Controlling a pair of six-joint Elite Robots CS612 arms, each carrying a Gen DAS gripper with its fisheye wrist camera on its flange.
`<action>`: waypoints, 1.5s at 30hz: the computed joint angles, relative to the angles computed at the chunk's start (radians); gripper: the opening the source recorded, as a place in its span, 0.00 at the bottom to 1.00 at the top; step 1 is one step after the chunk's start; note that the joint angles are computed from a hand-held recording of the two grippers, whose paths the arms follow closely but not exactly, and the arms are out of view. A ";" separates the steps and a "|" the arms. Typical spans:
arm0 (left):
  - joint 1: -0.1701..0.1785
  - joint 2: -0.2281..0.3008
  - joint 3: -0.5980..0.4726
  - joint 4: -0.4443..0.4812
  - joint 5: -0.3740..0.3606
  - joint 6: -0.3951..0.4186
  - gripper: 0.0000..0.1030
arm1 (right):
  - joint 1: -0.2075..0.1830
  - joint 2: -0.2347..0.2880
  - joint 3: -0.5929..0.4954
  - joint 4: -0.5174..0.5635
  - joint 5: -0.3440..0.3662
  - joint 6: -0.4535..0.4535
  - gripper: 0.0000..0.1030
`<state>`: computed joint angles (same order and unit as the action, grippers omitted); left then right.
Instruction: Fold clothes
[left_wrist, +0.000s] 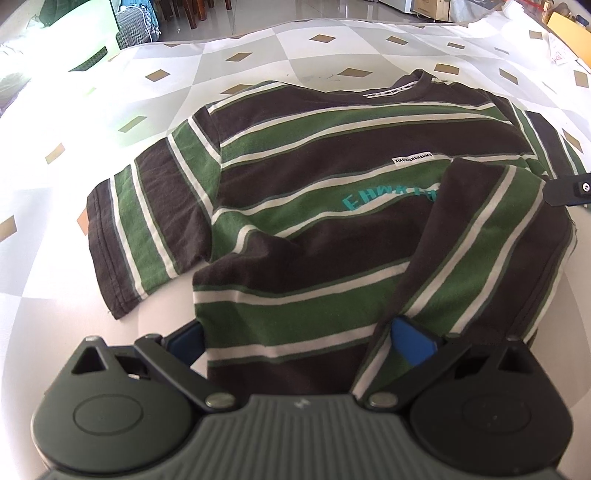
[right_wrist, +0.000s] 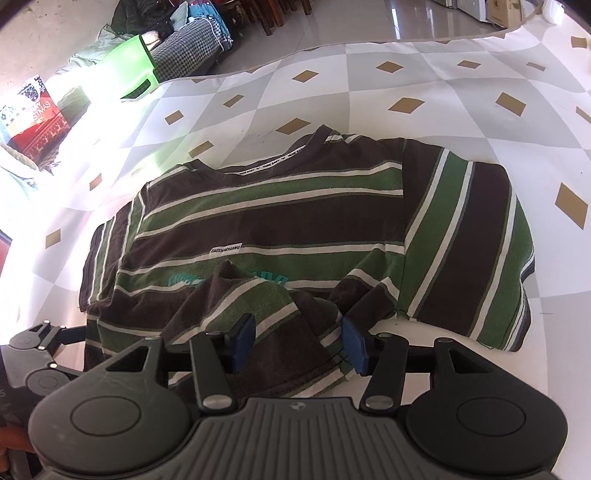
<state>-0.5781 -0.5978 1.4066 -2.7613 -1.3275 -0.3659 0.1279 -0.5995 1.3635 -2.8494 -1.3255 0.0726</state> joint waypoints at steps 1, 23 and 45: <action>-0.002 0.002 -0.003 0.001 0.023 0.004 1.00 | 0.003 0.001 0.000 -0.005 -0.011 -0.007 0.50; 0.001 -0.038 0.066 -0.066 -0.044 -0.129 1.00 | 0.023 -0.024 0.042 0.015 -0.015 -0.108 0.11; -0.030 -0.131 0.278 -0.272 -0.026 -0.200 1.00 | 0.009 -0.182 0.292 -0.175 -0.001 -0.171 0.10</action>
<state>-0.6080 -0.7288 1.6847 -3.0337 -1.3536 -0.5656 0.1368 -0.7817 1.6553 -3.0245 -1.3268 -0.0981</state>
